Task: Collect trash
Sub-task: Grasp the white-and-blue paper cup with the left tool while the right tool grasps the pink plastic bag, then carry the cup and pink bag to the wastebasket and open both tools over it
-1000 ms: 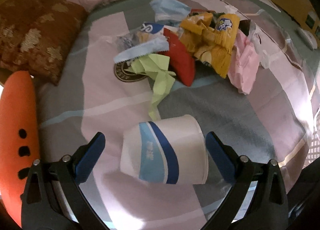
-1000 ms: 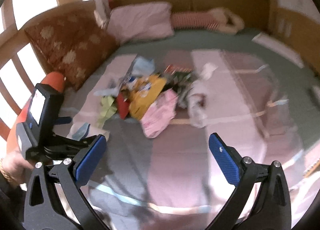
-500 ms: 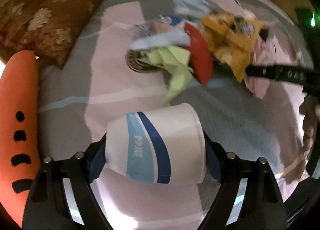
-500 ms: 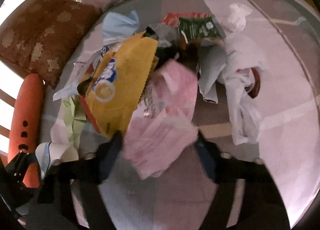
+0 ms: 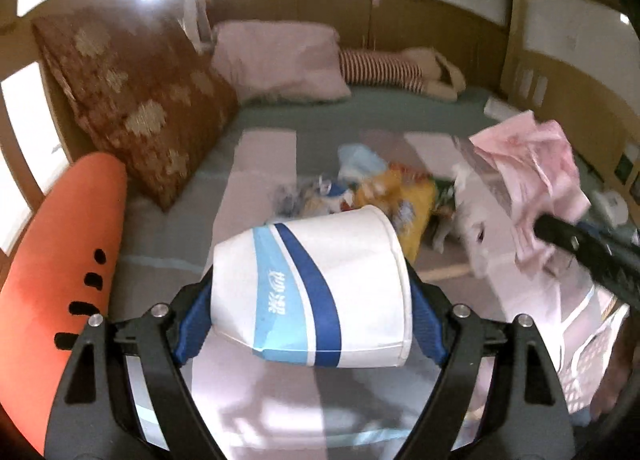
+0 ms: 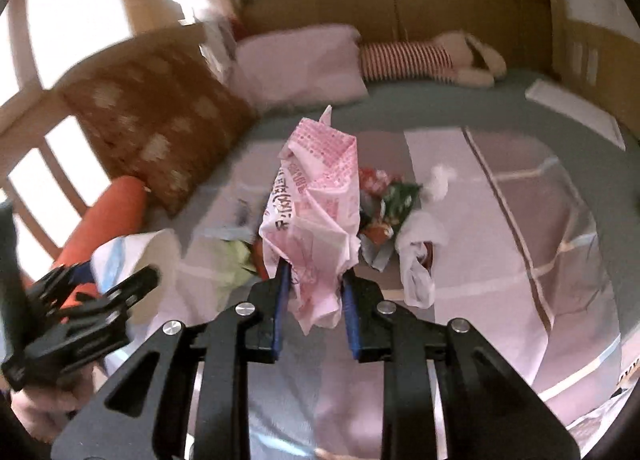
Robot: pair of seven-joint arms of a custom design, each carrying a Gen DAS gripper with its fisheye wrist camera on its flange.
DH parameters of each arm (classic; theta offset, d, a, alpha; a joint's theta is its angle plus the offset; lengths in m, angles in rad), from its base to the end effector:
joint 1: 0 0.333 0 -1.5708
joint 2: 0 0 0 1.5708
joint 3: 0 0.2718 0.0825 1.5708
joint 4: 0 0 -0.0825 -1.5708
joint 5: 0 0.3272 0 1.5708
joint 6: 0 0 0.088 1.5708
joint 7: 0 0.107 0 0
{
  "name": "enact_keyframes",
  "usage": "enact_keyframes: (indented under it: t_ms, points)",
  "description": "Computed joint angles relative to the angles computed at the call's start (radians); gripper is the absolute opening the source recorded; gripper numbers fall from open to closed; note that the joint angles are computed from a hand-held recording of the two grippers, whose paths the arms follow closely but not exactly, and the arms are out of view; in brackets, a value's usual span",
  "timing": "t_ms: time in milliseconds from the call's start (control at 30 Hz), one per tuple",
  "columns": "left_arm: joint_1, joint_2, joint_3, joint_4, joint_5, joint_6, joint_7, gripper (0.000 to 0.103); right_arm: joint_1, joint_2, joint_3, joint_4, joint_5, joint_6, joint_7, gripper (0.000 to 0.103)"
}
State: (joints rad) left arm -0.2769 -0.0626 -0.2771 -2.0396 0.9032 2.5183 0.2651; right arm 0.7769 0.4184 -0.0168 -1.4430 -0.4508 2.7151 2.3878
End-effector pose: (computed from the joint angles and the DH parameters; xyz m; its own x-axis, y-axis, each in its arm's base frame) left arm 0.4440 -0.2861 0.5050 0.1252 -0.9919 0.0192 -0.6395 -0.0955 -0.7629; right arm 0.4663 0.4679 0.5256 0.3544 -0.9147 -0.1942 -0.6404 -0.0861 -0.7632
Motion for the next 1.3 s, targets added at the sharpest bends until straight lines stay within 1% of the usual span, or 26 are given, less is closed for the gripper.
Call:
enact_keyframes:
  t_ms: [33,67,100,167,200,267,333,400,467,567,700,933,1300]
  points:
    - [-0.004,-0.010,-0.009,0.000,0.034,-0.019,-0.038,0.083,0.010,-0.026,-0.006,-0.032,-0.085,0.004,0.059,0.025]
    - [-0.008,-0.018,-0.018,0.002,0.071,-0.030,-0.078,0.083,0.050,-0.023,-0.047,-0.029,-0.108,0.006,0.077,0.025]
    - [-0.012,-0.027,-0.026,-0.001,0.094,-0.037,-0.105,0.083,0.062,-0.036,-0.056,-0.046,-0.149,0.009,0.107,0.025]
    - [-0.017,-0.034,-0.035,0.005,0.123,-0.045,-0.152,0.083,0.059,-0.046,-0.050,-0.059,-0.197,0.023,0.135,0.025]
    - [-0.018,-0.037,-0.036,0.005,0.128,-0.045,-0.171,0.083,0.070,-0.048,-0.060,-0.058,-0.245,0.023,0.163,0.025]
    - [-0.025,-0.035,-0.040,0.013,0.111,-0.073,-0.188,0.083,0.065,-0.057,-0.050,-0.066,-0.288,0.021,0.181,0.025]
    - [-0.030,-0.021,-0.041,0.031,0.091,-0.089,-0.178,0.082,0.045,-0.049,-0.031,-0.056,-0.285,0.020,0.178,0.025]
    - [-0.038,-0.023,-0.046,0.027,0.110,-0.093,-0.186,0.082,0.043,-0.062,-0.025,-0.070,-0.297,0.008,0.197,0.025]
    - [-0.043,-0.018,-0.045,0.027,0.128,-0.080,-0.176,0.082,0.040,-0.063,-0.016,-0.071,-0.305,0.000,0.207,0.025]
    - [-0.053,-0.002,-0.043,0.038,0.121,-0.078,-0.133,0.083,0.033,-0.060,-0.006,-0.067,-0.308,-0.006,0.216,0.025]
    - [-0.063,0.012,-0.038,0.048,0.124,-0.092,-0.114,0.083,0.022,-0.050,0.004,-0.057,-0.288,-0.009,0.214,0.025]
    - [-0.063,0.010,-0.027,0.042,0.105,-0.086,-0.102,0.083,0.026,-0.038,0.004,-0.041,-0.271,-0.019,0.198,0.025]
    - [-0.054,0.008,-0.025,0.039,0.104,-0.079,-0.097,0.083,0.025,-0.040,0.000,-0.049,-0.253,-0.013,0.177,0.026]
